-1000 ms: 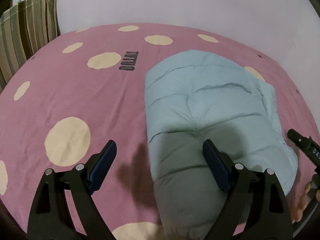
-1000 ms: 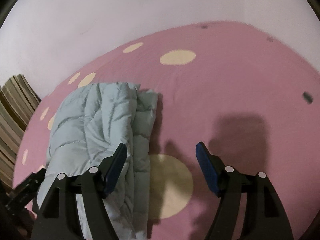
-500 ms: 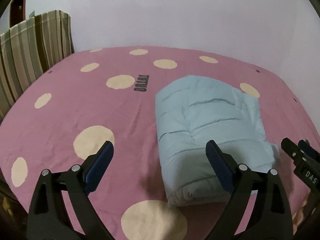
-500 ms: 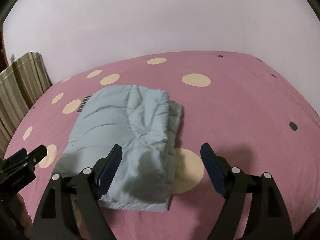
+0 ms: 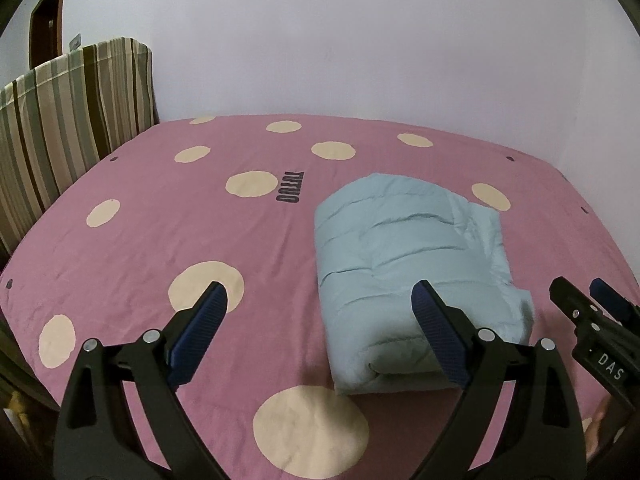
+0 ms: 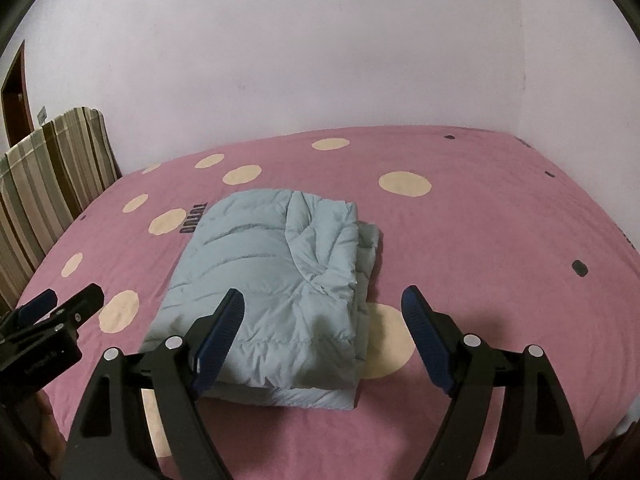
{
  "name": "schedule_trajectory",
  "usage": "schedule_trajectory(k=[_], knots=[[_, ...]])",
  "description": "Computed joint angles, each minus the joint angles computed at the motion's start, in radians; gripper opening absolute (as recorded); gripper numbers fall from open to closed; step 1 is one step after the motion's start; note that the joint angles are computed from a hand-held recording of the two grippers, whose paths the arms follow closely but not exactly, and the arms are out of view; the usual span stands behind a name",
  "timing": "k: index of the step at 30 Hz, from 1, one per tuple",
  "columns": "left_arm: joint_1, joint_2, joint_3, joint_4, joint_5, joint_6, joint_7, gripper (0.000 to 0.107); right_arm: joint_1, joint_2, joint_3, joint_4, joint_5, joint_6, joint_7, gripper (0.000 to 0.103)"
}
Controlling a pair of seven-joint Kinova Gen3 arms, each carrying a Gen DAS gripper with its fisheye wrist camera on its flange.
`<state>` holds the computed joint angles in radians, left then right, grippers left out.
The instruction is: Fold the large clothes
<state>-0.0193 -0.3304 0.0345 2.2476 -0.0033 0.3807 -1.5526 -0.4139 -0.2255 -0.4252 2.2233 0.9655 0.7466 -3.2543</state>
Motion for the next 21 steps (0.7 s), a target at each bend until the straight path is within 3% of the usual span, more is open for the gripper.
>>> schedule_trajectory(k=[21], knots=[[0.009,-0.012,0.005,-0.003,-0.006,0.016,0.008,0.093,0.0,-0.005,-0.006,-0.004,-0.002,0.012,-0.003,0.08]])
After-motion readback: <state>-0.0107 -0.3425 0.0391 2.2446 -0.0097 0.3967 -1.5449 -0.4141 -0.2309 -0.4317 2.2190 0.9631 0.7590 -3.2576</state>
